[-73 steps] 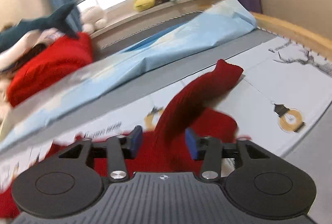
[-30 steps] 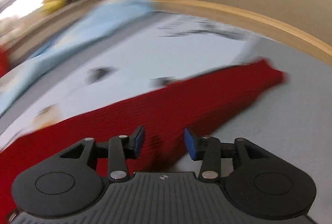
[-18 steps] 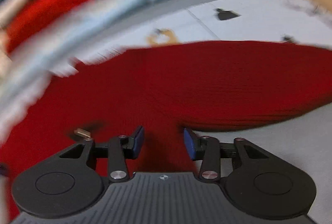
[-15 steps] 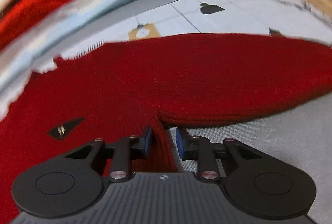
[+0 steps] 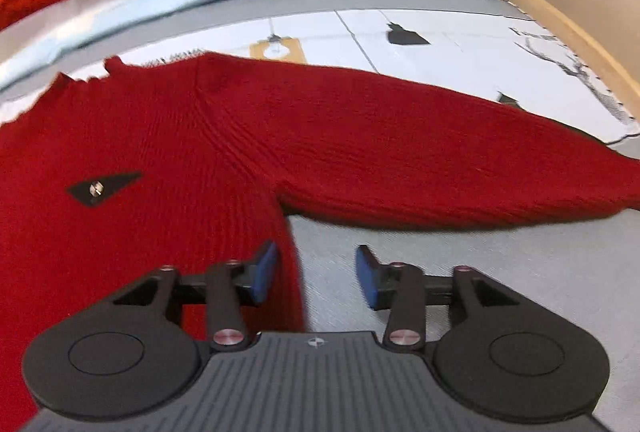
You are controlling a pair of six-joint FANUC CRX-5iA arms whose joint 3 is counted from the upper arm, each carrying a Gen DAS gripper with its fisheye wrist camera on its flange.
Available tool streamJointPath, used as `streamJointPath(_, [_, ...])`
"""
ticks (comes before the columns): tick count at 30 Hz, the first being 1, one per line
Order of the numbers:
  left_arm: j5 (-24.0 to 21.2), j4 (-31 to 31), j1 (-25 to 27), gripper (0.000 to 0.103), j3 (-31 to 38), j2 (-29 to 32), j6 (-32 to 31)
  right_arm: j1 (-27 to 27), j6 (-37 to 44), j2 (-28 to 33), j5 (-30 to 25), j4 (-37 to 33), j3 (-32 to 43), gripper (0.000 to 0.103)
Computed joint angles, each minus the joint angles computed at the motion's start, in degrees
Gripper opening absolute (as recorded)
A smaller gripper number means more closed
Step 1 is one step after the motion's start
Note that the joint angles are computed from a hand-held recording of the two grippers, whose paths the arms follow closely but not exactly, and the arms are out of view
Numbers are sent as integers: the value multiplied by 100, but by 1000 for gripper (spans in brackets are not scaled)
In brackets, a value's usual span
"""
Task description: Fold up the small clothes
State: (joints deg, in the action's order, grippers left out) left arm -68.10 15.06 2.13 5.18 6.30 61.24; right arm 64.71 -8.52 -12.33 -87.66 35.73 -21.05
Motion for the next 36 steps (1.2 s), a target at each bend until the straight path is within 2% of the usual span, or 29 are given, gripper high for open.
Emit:
streamJointPath(1, [3, -65, -44, 31, 33, -67, 46, 33, 51, 79, -211, -21, 155, 48])
streamJointPath(5, [415, -11, -87, 53, -200, -485, -133, 421, -45, 182, -794, 493, 589, 47])
streamJointPath(10, [448, -127, -115, 53, -116, -832, -49, 900, -209, 591, -1117, 1207, 1545, 50])
streamJointPath(11, [527, -163, -126, 57, -50, -898, -76, 1000, -255, 721, -1130, 1358, 1786, 54])
streamJointPath(14, [564, -144, -46, 65, 158, -1105, -52, 1263, -267, 965, -916, 1873, 2218, 59])
streamJointPath(18, [581, -74, 100, 71, 309, -1379, 240, 1412, -5, 1348, -586, 2540, 2538, 68])
streamJointPath(20, [755, -269, 72, 84, 264, -1519, 471, 1397, 55, 1420, -326, 2734, 2447, 69])
streamJointPath(21, [888, -461, 13, 84, 219, -1587, 632, 1371, 79, 1405, -136, 2819, 2297, 69])
streamJointPath(24, [1171, -1294, -291, 84, 152, -1674, 1290, 1288, 266, 1509, -62, 2548, 2283, 69])
streamJointPath(26, [1029, -1788, -434, 84, 285, -1568, 1835, 1220, 280, 1532, 18, 2530, 2242, 69])
streamJointPath(27, [937, -1846, -450, 84, 355, -1487, 1986, 1178, 318, 1591, 8, 2504, 2288, 69])
streamJointPath(31, [911, -1676, -393, 84, 428, -1305, 2103, 1028, 534, 1770, -65, 2396, 2461, 69])
streamJointPath(34, [894, -1264, -252, 84, 359, -1210, 1882, 924, 901, 2101, -478, 2122, 2866, 69])
streamJointPath(36, [917, -1099, -216, 84, 307, -1130, 1778, 860, 854, 2188, -600, 1870, 3032, 69])
